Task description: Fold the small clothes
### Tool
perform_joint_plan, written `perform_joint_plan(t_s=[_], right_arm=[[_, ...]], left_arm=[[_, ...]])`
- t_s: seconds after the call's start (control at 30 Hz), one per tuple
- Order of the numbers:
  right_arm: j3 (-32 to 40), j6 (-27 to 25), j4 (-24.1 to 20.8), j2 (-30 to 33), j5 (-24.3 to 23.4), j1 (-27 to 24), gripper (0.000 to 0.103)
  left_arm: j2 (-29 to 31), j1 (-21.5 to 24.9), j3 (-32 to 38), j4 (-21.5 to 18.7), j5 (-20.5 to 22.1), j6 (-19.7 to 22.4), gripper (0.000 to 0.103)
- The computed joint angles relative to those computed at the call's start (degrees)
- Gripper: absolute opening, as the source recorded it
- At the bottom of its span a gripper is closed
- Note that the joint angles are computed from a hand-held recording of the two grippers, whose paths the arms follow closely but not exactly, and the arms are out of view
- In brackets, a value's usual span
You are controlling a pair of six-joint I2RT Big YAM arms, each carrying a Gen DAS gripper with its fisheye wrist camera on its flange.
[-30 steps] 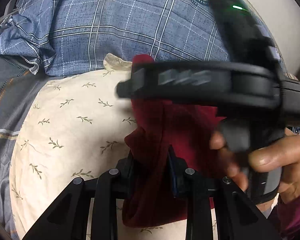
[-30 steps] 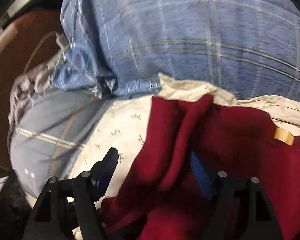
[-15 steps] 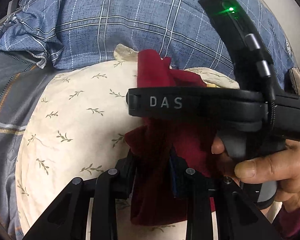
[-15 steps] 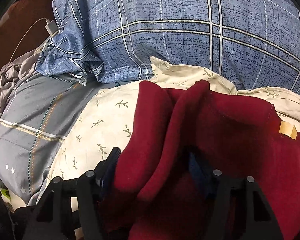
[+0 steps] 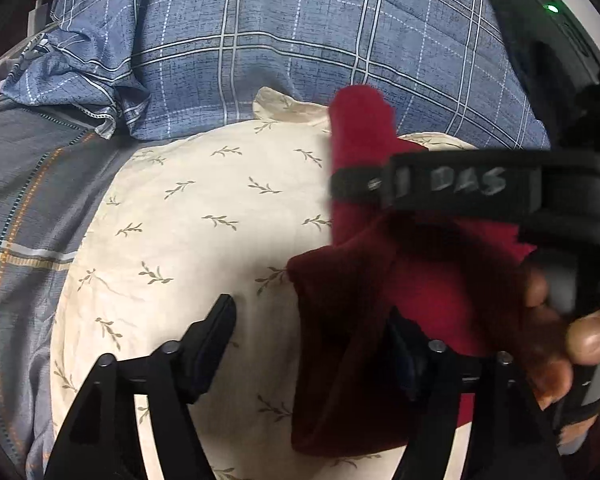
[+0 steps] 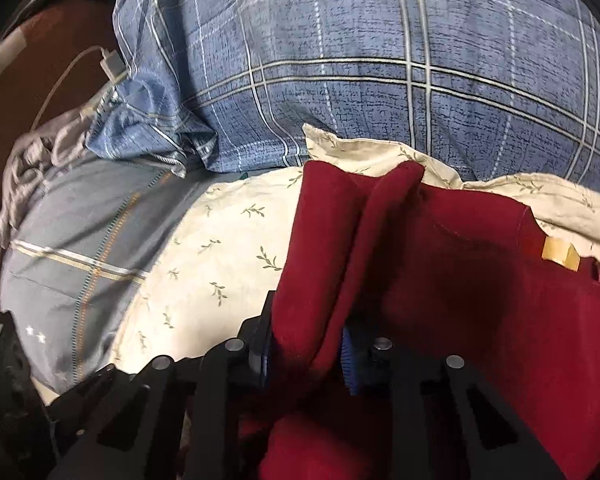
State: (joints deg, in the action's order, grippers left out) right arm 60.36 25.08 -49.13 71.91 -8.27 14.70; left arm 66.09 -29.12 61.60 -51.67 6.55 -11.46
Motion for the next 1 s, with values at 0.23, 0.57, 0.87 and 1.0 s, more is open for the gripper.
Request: perform_joint_plan(t_s=[0.23,0.57,0.87,1.0], right_arm=[[-0.5,-2.0,-1.6,-3.7,-2.3,-2.2,0.022],[-0.6,-11.7,-9.2,-15.8,-4.1,-14.4,0.019],[-6.7,-22.8,-14.7,-23.1,-9.3,-38.7,0.017],[-10.4,-23.6,-13.2,-20.4,-10.0,-43.8,0.017]], left_arm=[[-2.3,0.7,0.4,-1.6,8.8,-2.3,0.018],[-3.5,-18.6,8.1,-2.3,-3.7,-6.5,0.016],[8.2,-31.8,16.5,-0.7,-6.0,-7.9,0.017],[13.5,-33.6,18.3,-1.6,-6.9,-9.4,0.018]])
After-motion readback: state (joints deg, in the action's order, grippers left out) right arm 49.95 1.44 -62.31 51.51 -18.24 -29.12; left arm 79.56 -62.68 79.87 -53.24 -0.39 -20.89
